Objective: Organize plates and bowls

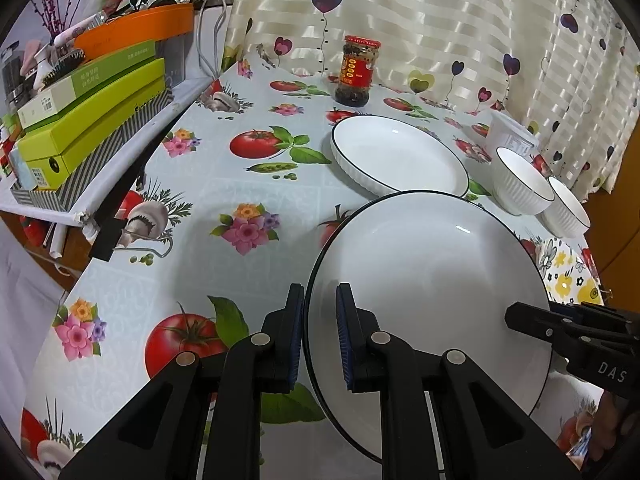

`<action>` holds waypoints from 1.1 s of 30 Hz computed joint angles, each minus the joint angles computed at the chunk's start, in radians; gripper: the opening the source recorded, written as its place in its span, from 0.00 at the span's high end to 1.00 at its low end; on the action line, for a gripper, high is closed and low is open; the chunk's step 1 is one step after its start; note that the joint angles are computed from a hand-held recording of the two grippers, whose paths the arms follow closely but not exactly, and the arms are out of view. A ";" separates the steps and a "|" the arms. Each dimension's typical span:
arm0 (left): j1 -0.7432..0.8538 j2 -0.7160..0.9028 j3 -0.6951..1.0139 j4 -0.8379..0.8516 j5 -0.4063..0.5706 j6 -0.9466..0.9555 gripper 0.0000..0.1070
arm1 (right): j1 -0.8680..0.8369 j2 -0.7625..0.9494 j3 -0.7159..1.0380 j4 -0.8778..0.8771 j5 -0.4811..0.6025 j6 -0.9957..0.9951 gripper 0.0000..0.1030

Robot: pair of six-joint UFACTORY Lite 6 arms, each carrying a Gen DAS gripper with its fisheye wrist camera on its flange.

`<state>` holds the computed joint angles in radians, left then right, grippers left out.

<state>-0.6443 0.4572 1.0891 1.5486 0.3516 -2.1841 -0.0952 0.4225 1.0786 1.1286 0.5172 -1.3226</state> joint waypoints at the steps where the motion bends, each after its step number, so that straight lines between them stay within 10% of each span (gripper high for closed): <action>1: -0.004 0.002 0.000 -0.005 0.005 0.003 0.85 | 0.000 -0.001 -0.003 -0.001 -0.001 -0.001 0.75; 33: -0.098 0.073 0.113 -0.066 0.077 0.126 0.85 | -0.011 -0.051 -0.085 0.104 -0.063 -0.179 0.77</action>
<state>-0.7424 0.5304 1.2024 1.4830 0.4290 -2.0582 -0.1063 0.3718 0.9935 1.2323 0.4542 -1.5012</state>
